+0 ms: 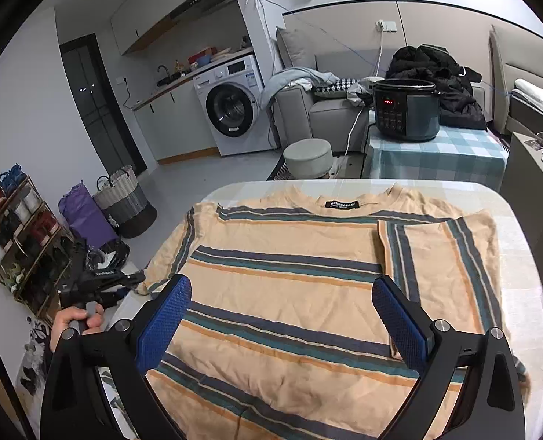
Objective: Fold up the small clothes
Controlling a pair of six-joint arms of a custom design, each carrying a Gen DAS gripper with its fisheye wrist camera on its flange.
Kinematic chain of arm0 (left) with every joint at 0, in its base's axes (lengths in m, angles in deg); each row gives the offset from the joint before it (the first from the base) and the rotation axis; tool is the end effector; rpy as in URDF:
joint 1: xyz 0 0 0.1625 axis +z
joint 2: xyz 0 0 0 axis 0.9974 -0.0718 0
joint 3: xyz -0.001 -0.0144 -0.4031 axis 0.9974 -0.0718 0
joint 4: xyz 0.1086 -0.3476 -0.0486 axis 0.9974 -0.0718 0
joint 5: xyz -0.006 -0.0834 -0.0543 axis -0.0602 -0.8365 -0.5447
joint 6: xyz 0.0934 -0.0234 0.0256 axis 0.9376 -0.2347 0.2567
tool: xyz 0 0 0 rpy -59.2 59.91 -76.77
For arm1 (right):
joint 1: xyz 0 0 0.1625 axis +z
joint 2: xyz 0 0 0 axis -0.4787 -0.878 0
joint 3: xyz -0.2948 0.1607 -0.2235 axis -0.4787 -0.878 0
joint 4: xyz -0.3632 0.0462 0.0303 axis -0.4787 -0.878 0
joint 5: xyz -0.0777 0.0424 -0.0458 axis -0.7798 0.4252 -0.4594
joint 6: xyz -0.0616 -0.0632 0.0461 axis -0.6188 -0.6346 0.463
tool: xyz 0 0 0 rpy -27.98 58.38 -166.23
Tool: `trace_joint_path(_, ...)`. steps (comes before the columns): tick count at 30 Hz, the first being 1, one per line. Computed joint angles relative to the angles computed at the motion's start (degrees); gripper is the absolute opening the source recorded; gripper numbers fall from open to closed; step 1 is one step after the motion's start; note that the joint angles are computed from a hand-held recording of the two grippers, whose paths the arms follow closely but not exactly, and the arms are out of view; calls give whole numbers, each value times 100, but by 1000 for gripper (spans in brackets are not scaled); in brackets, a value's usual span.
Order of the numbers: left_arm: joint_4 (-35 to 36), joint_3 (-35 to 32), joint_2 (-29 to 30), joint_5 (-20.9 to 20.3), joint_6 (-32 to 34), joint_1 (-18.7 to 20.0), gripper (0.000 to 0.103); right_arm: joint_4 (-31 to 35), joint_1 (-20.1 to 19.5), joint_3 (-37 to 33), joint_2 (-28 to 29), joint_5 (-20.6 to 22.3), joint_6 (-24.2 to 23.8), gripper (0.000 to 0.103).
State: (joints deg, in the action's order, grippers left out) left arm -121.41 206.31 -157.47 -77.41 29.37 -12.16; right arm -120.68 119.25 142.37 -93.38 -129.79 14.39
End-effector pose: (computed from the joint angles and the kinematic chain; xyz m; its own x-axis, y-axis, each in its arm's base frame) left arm 0.0477 -0.4923 0.2505 -0.8963 -0.4434 -0.0013 -0.2939 0.5963 -0.7471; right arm 0.1255 -0.5887 0.2726 -0.8268 -0.3129 0.4674 -0.5453 0.6495 -0.5299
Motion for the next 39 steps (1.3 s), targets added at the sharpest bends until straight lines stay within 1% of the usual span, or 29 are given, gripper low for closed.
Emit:
trace_joint_path(1, -160, 57, 6, 178, 76, -83, 10, 4, -19, -31, 44, 15, 7, 100)
trace_joint_path(3, -544, 200, 6, 351, 275, -233, 5, 34, -70, -86, 123, 33, 45, 100)
trace_joint_path(6, -990, 350, -28, 616, 451, -538, 4, 136, -128, -185, 240, 11, 113, 100)
trace_joint_path(8, -1097, 293, 17, 732, 576, -702, 4, 142, -161, -205, 278, 14, 101, 100)
trace_joint_path(10, -1076, 178, 39, 925, 803, -966, 4, 131, -196, -232, 312, 18, 75, 100)
trace_joint_path(12, -937, -34, 121, 1123, 1049, -1323, 4, 142, -233, -249, 316, 48, 87, 100)
trace_joint_path(15, -549, -517, 431, 1300, 1483, -1784, 4, 182, -284, -300, 336, 63, 122, 100)
trace_joint_path(17, -201, -832, 721, 1270, 1836, -2078, 4, 191, -312, -320, 345, 63, 125, 100)
trace_joint_path(18, 96, -1044, 942, 1192, 2055, -2213, 4, 186, -326, -333, 357, 57, 131, 100)
trace_joint_path(19, 294, -1153, 1068, 1126, 2159, -2270, 5, 176, -341, -342, 368, 54, 142, 100)
trace_joint_path(20, 654, -1308, 1237, 1031, 2230, -2318, 5, 157, -366, -360, 394, 48, 176, 100)
trace_joint_path(21, 1160, -1489, 1430, 837, 2214, -2324, 6, 175, -375, -384, 413, 19, 222, 100)
trace_joint_path(22, 1443, -1579, 1518, 696, 2183, -2297, 11, 202, -387, -406, 431, -7, 273, 100)
trace_joint_path(23, 1777, -1694, 1606, 459, 2136, -2246, 13, 222, -403, -427, 452, -27, 304, 100)
trace_joint_path(24, 1921, -1725, 1684, 251, 2077, -2185, 19, 242, -413, -454, 478, -63, 310, 100)
trace_joint_path(25, 1839, -1635, 1699, 185, 2045, -2159, 25, 268, -414, -488, 508, -114, 308, 100)
trace_joint_path(26, 1656, -1531, 1690, 167, 2042, -2158, 28, 290, -411, -499, 518, -135, 306, 100)
trace_joint_path(27, 1342, -1350, 1633, 133, 2043, -2172, 34, 325, -407, -522, 538, -133, 296, 100)
trace_joint_path(29, 858, -999, 1429, 27, 1994, -2165, 50, 323, -373, -572, 599, -174, 290, 100)
trace_joint_path(30, 537, -834, 1323, 23, 1984, -2157, 66, 331, -348, -614, 644, -186, 290, 100)
trace_joint_path(31, 163, -677, 1231, 171, 2015, -2162, 79, 355, -329, -650, 673, -177, 295, 100)
trace_joint_path(32, -141, -610, 1233, 378, 2059, -2181, 82, 400, -307, -716, 732, -148, 301, 100)
trace_joint_path(33, -372, -575, 1242, 678, 2063, -2167, 82, 424, -286, -763, 777, -136, 316, 100)
trace_joint_path(34, -363, -542, 1189, 845, 2001, -2103, 82, 471, -259, -823, 831, -136, 329, 100)
trace_joint_path(35, -221, -568, 1157, 951, 1862, -2029, 82, 542, -224, -895, 892, -139, 326, 100)
trace_joint_path(36, -72, -582, 1153, 1018, 1677, -1939, 79, 632, -178, -982, 960, -157, 309, 100)
trace_joint_path(37, 81, -616, 1159, 1048, 1540, -1835, 74, 671, -116, -1049, 1025, -212, 279, 100)
trace_joint_path(38, 246, -667, 1176, 1074, 1439, -1754, 70, 682, -48, -1137, 1109, -265, 218, 100)
trace_joint_path(39, 608, -761, 1192, 1157, 1185, -1659, 62, 683, 44, -1229, 1196, -334, 125, 100)
